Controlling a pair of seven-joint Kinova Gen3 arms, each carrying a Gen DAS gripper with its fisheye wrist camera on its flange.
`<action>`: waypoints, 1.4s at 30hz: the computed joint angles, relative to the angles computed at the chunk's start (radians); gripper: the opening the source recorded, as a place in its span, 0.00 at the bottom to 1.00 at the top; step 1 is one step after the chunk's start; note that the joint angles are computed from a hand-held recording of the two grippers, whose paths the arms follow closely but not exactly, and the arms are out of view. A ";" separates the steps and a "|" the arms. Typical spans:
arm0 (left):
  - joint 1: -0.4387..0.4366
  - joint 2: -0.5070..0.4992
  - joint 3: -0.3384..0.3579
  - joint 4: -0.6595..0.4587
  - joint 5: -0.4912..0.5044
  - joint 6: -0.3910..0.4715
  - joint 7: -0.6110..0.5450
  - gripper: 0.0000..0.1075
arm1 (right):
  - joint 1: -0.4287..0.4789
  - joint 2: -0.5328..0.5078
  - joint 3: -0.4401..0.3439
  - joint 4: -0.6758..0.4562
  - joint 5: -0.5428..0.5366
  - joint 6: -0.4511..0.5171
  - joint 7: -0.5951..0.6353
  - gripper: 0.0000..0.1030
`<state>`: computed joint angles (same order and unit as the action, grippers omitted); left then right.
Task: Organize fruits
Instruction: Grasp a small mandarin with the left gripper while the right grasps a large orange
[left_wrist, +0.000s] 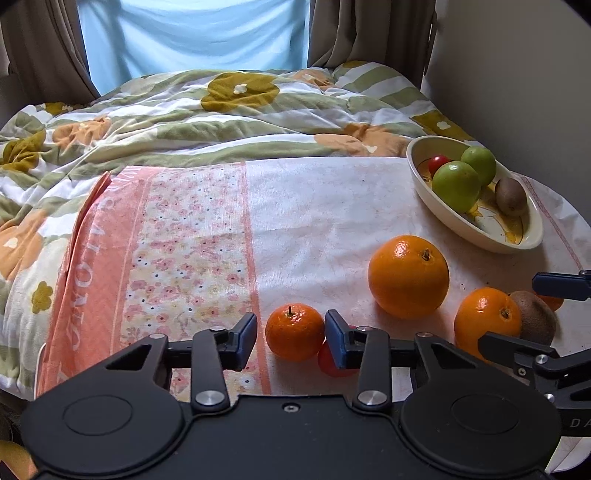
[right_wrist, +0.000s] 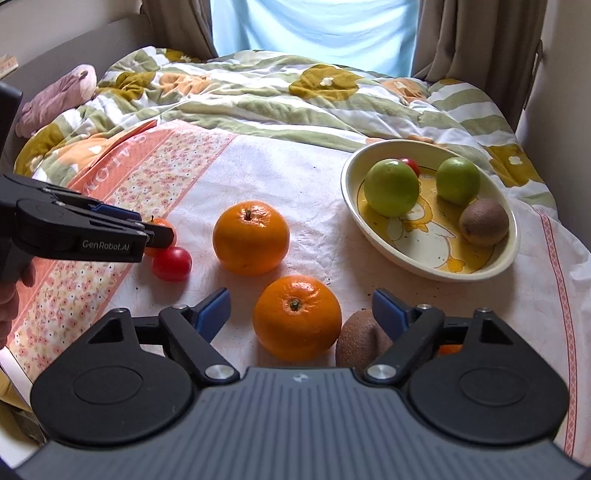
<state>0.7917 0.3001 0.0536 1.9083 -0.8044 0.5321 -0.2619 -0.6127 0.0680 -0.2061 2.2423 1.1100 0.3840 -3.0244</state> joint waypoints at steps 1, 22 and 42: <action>-0.011 -0.003 0.005 0.002 0.016 -0.007 -0.006 0.42 | 0.002 0.004 0.000 -0.002 -0.002 -0.003 0.016 0.92; -0.096 -0.030 0.007 0.012 0.269 -0.092 -0.185 0.38 | -0.011 0.066 0.056 -0.055 -0.223 -0.028 0.435 0.78; -0.056 -0.097 0.021 0.082 0.126 -0.045 0.013 0.37 | -0.058 0.095 0.088 -0.066 -0.212 -0.004 0.499 0.73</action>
